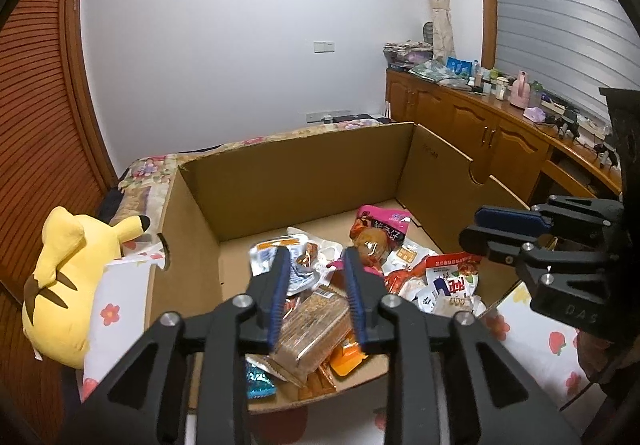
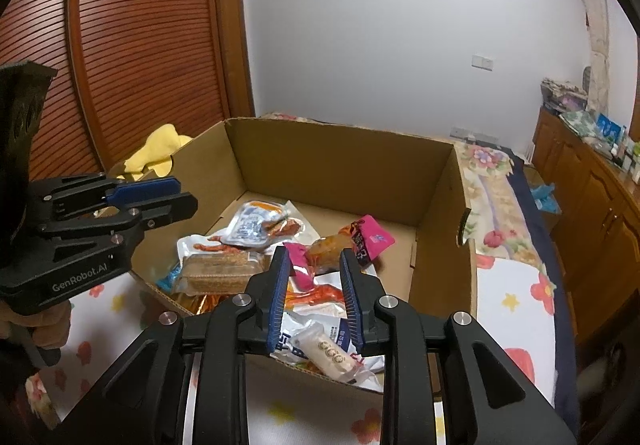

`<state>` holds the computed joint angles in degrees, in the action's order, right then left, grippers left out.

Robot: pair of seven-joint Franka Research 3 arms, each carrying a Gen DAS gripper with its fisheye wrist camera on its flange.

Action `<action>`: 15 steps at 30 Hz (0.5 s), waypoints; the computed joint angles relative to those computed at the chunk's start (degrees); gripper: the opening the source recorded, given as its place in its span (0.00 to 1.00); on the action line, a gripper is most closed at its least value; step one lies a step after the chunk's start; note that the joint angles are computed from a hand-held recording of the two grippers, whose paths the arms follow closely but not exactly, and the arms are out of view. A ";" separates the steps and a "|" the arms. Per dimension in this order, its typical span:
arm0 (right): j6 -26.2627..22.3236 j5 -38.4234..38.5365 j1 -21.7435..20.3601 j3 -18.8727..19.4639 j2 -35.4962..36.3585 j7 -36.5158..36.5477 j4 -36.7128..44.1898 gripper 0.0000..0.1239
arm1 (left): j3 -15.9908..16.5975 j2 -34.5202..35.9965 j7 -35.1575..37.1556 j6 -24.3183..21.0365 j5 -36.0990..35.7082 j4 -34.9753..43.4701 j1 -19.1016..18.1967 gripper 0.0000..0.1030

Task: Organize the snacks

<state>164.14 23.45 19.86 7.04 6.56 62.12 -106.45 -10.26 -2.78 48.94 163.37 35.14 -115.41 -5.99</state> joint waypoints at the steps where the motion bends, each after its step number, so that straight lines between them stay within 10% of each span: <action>1: 0.22 0.30 -0.07 0.02 -0.19 -0.15 -0.31 0.21 | 0.03 -0.28 -0.20 0.28 -0.18 -0.42 0.00 0.31; 15: 6.81 1.97 1.15 -0.03 -7.73 0.75 -8.90 0.32 | -2.87 -9.75 -10.44 1.84 7.28 -8.43 2.73 0.47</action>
